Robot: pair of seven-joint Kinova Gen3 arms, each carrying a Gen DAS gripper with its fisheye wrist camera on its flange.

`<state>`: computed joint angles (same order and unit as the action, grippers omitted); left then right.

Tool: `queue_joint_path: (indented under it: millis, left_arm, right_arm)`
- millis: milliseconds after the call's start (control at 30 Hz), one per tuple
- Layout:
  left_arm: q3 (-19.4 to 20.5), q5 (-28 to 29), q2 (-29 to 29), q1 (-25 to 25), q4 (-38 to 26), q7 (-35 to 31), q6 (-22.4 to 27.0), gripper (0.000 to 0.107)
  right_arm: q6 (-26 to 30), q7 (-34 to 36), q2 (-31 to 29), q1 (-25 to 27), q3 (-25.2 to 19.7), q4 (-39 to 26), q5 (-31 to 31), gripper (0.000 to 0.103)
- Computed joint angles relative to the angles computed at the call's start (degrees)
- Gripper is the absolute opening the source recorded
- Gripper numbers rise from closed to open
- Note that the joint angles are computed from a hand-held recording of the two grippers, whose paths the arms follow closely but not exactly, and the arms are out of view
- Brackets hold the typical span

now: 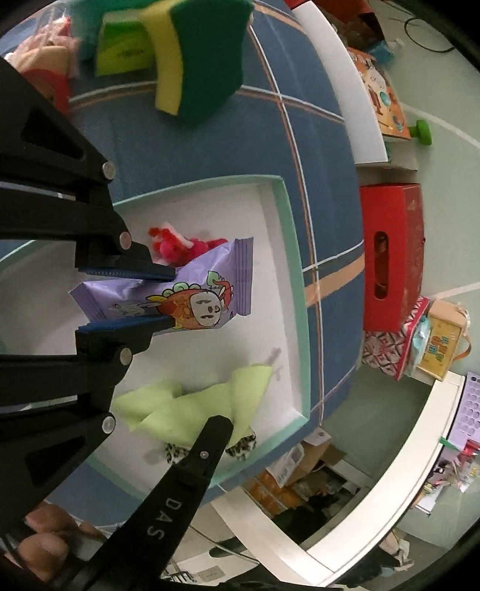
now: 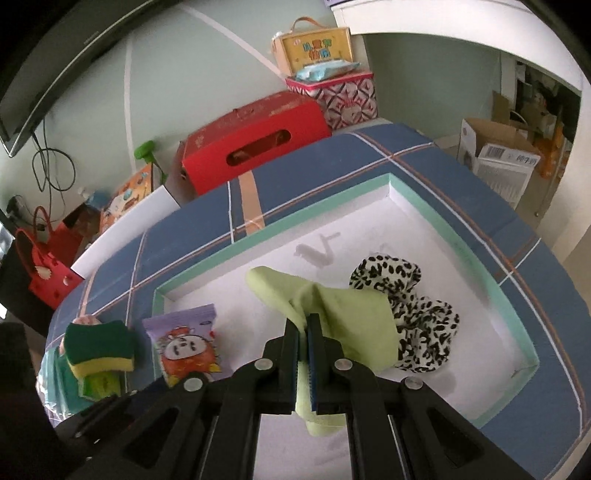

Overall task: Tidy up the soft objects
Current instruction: 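Carry the packet and cloth into the white tray and open both tools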

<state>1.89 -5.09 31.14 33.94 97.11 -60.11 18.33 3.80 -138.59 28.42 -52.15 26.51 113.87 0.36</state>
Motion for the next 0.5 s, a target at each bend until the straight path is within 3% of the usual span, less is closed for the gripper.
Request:
queue_joint_path:
  millis: [300,500]
  left_arm:
    - [-0.63,-0.58,2.77,-0.29,-2.26,-0.29,0.18,0.020]
    - [2.09,1.25,2.86,-3.12,-2.86,-2.29,1.60,0.023]
  right_arm:
    - [1.65,0.39,2.22,5.26,-4.99,-2.68,0.05,0.005]
    - [4.39,-1.71,2.16,2.68,-2.45,-3.78,2.39,0.008]
